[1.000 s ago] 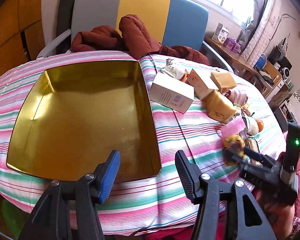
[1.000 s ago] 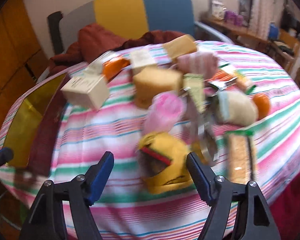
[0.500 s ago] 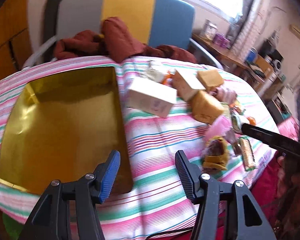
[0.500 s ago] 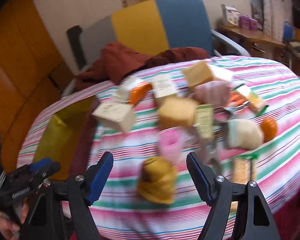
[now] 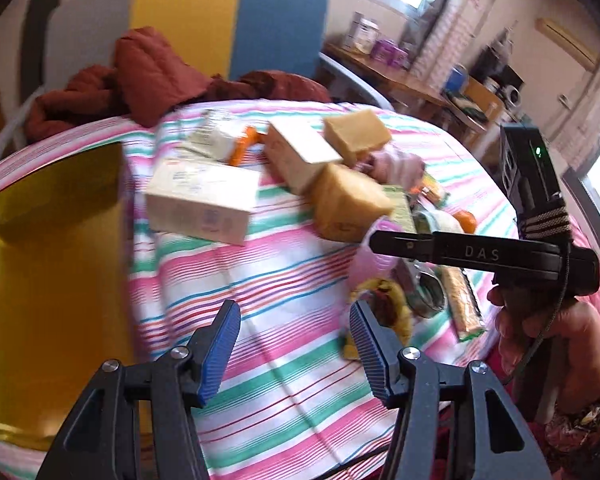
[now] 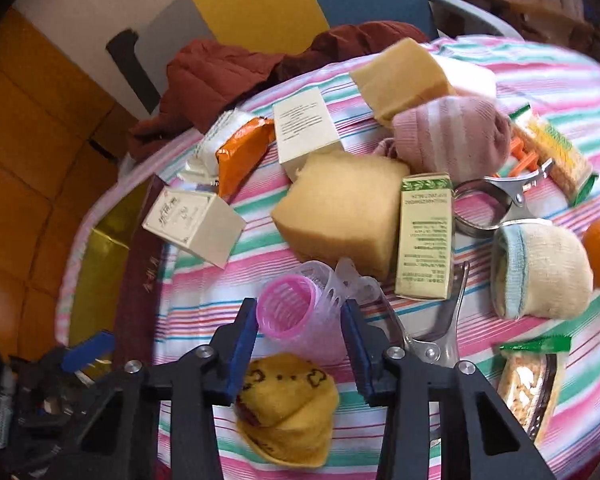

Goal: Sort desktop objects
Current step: 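Grasp the yellow plush toy with the left tool while the right tool grasps the pink curler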

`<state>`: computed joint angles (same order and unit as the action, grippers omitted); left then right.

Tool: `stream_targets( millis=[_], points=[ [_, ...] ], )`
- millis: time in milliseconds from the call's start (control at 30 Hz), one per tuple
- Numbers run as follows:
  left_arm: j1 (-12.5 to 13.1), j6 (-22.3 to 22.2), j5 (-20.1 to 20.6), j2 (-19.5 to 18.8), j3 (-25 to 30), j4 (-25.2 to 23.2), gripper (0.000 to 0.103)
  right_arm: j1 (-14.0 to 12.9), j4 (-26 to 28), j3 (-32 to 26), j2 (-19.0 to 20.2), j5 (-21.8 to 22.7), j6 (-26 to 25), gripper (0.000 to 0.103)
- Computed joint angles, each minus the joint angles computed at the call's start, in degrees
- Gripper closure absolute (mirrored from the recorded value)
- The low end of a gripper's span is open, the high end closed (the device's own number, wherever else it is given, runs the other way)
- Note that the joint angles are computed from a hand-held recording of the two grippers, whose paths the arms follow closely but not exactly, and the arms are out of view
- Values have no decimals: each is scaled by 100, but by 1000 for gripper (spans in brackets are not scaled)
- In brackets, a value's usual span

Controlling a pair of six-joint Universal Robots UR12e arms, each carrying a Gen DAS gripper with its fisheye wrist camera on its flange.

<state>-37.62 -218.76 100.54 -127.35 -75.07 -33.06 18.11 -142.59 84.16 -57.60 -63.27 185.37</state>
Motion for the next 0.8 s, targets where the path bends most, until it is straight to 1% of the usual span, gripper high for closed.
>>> stream_targets(
  millis=[100,167,200,233,333,400,433,467,500,567,600,733,800],
  points=[
    [29,381,-415,-191,307,-155,45,-82,-5,48,-42,123,35,64],
    [61,615,-800,-338,512,-240,45,-111,-13,73,-62,167,63,65],
    [78,744,-1015,-425,643,-369,45,-122,-17,77,-61,200,93,65],
    [90,834,-1147,-494,735,-451,45,-135,-9,78,-57,246,122,65],
    [114,883,-1468,-711,1079,-986,45,-167,-1,90,-52,349,190,65],
    [140,835,-1650,-794,1143,-1079,45,-165,6,86,-49,353,189,65],
    [174,745,-1846,-816,1110,-1043,46,-160,12,80,-46,344,173,65],
    [187,677,-1898,-797,1017,-854,47,-154,18,77,-47,325,147,65],
    [196,647,-1922,-768,921,-658,56,-144,24,72,-48,291,113,65],
    [235,637,-2103,-722,798,-516,61,-145,32,69,-46,289,89,65],
    [248,643,-2142,-687,726,-437,66,-146,13,73,-44,296,99,65],
    [270,574,-2056,-514,427,-217,73,-146,108,37,-19,352,70,64],
    [267,475,-1874,-403,263,-120,74,-131,153,27,-18,338,11,63]
  ],
)
